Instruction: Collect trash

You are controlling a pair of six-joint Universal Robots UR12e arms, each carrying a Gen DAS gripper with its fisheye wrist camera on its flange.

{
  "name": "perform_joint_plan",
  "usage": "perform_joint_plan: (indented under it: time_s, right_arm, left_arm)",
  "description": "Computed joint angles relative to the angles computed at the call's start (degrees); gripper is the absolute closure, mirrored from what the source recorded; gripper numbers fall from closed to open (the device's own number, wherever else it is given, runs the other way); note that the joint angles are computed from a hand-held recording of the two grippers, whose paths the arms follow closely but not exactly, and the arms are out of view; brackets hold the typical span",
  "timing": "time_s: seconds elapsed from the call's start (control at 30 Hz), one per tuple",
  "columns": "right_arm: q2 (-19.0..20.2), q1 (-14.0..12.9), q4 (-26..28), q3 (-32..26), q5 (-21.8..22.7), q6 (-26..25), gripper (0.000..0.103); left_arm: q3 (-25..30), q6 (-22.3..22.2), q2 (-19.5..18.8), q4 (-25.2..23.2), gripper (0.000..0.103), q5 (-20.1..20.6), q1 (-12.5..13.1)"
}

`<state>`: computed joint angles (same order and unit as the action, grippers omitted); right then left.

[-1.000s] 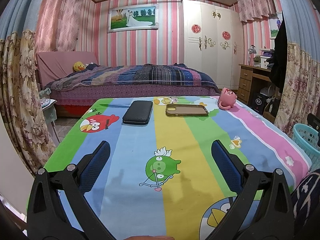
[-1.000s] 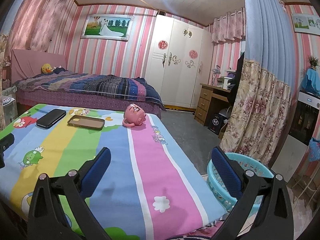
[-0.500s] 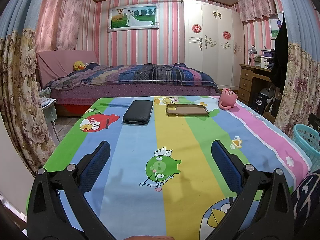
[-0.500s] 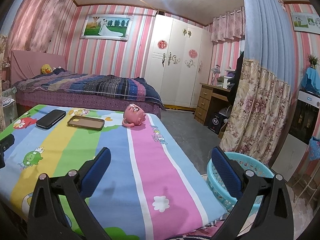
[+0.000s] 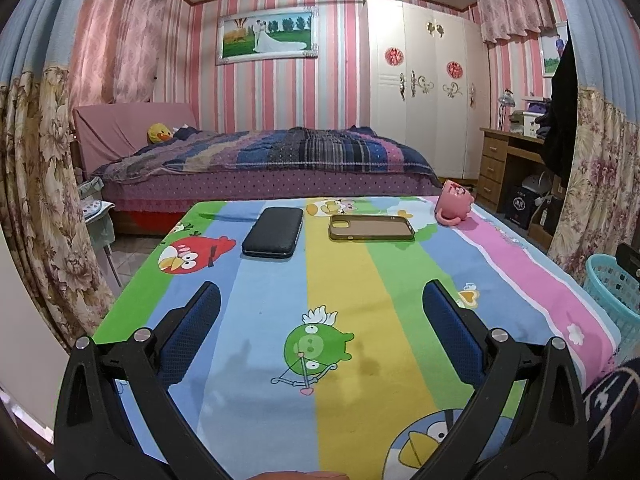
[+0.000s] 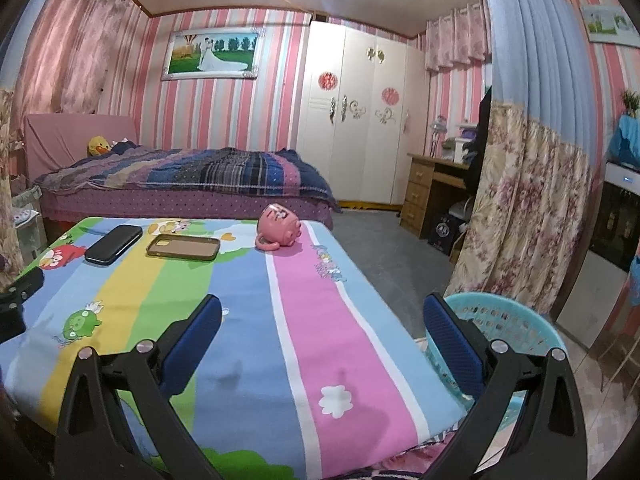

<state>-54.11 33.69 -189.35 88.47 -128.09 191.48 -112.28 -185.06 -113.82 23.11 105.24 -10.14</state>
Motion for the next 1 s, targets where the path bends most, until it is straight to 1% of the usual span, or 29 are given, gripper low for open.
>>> perform_joint_plan:
  time_s: [0.03, 0.1, 0.17, 0.2, 0.27, 0.3, 0.33, 0.4, 0.47, 0.5, 0.57, 0.67, 0.7, 0.73, 0.77, 0.8, 0.83, 0.9, 0.93, 0.97, 1.0]
  right_arm:
    - [-0.11, -0.24, 0.19, 0.05, 0.98, 0.12, 0.005]
    - [0.35, -0.62, -2.01, -0.22, 2.09, -1.04, 0.005]
    - [1.34, -0.63, -4.45, -0.89, 1.84, -3.39, 0.005]
    - [2.22, -0.7, -6.37, -1.59, 1.43, -5.96, 0.005]
    - [3.31, -0.79, -7.58, -2.51, 1.29, -8.25, 0.005]
    - [3.75, -0.93, -7.71, -2.85, 1.22, -9.58, 0.005]
    - [3.84, -1.18, -6.53, -2.92, 1.59, -10.31, 0.005]
    - [3.57, -1.44, -5.19, -2.76, 1.93, -10.25, 0.005]
    - [2.67, -1.9, -4.71, -1.91, 4.26, -7.43, 0.005]
    - [1.99, -2.22, -4.02, -1.3, 6.62, -4.22, 0.005]
    - [1.54, -2.28, -3.0, -1.19, 7.74, -1.54, 0.005]
    - [1.79, -1.92, -1.95, -1.72, 7.2, -1.1, 0.005]
    - [1.8, -1.8, -0.66, -2.0, 6.8, -0.55, 0.005]
    - [1.19, -2.04, 1.46, -1.78, 8.44, 1.73, 0.005]
    - [0.9, -2.2, 2.21, -1.64, 9.26, 2.7, 0.005]
    - [0.03, -2.62, 4.23, -1.2, 11.97, 4.76, 0.005]
    - [-0.28, -2.8, 5.06, -1.05, 12.74, 5.63, 0.005]
    - [-0.19, -2.54, 6.98, -1.5, 10.67, 7.24, 0.005]
    - [-0.31, -2.46, 8.51, -1.5, 10.39, 7.58, 0.005]
    - [-0.37, -2.28, 8.71, -1.2, 9.88, 7.39, 0.005]
    - [-0.51, -2.08, 8.05, -0.46, 9.33, 6.77, 0.005]
  left_arm:
    - [0.38, -0.18, 0.09, -1.11, 0.005, 0.64, -0.19]
    - [1.13, -0.68, 0.47, -3.38, 0.005, 1.5, -0.42]
    - [2.17, -0.43, 0.76, -4.95, 0.005, 3.57, -0.86]
    - [2.64, -0.19, 0.88, -5.58, 0.005, 4.69, -1.04]
    - [3.53, -1.12, 1.15, -7.22, 0.005, 6.33, -1.09]
    - [3.75, -1.85, 1.37, -7.95, 0.005, 6.48, -1.0]
    - [4.04, -2.96, 1.59, -8.72, 0.005, 6.65, -0.88]
    - [4.43, -3.87, 1.77, -9.49, 0.005, 6.82, -0.78]
    - [4.96, -3.06, 1.53, -9.82, 0.005, 7.06, -0.83]
    - [5.26, -2.51, 1.3, -9.75, 0.005, 7.11, -0.86]
    - [5.62, -1.53, 0.59, -8.81, 0.005, 6.17, -0.66]
    - [5.15, -3.65, 0.27, -8.1, 0.005, 2.38, 0.32]
    - [4.7, -4.1, 0.23, -7.67, 0.005, 0.89, 0.66]
    - [4.2, -3.89, 0.09, -6.82, 0.005, -0.31, 0.96]
    - [4.0, -3.51, -0.04, -6.43, 0.005, -1.02, 1.14]
    - [3.76, -3.16, -0.07, -6.61, 0.005, -2.06, 1.42]
    - [3.55, -3.43, 0.09, -7.46, 0.005, -3.37, 1.78]
    - [3.21, -4.14, 0.85, -10.2, 0.005, -4.26, 2.1]
    - [2.9, -3.84, 1.06, -9.99, 0.005, -3.6, 2.0]
    - [2.38, -3.65, 1.41, -9.53, 0.005, -2.39, 1.77]
    - [1.94, -3.89, 1.68, -8.83, 0.005, -2.06, 1.71]
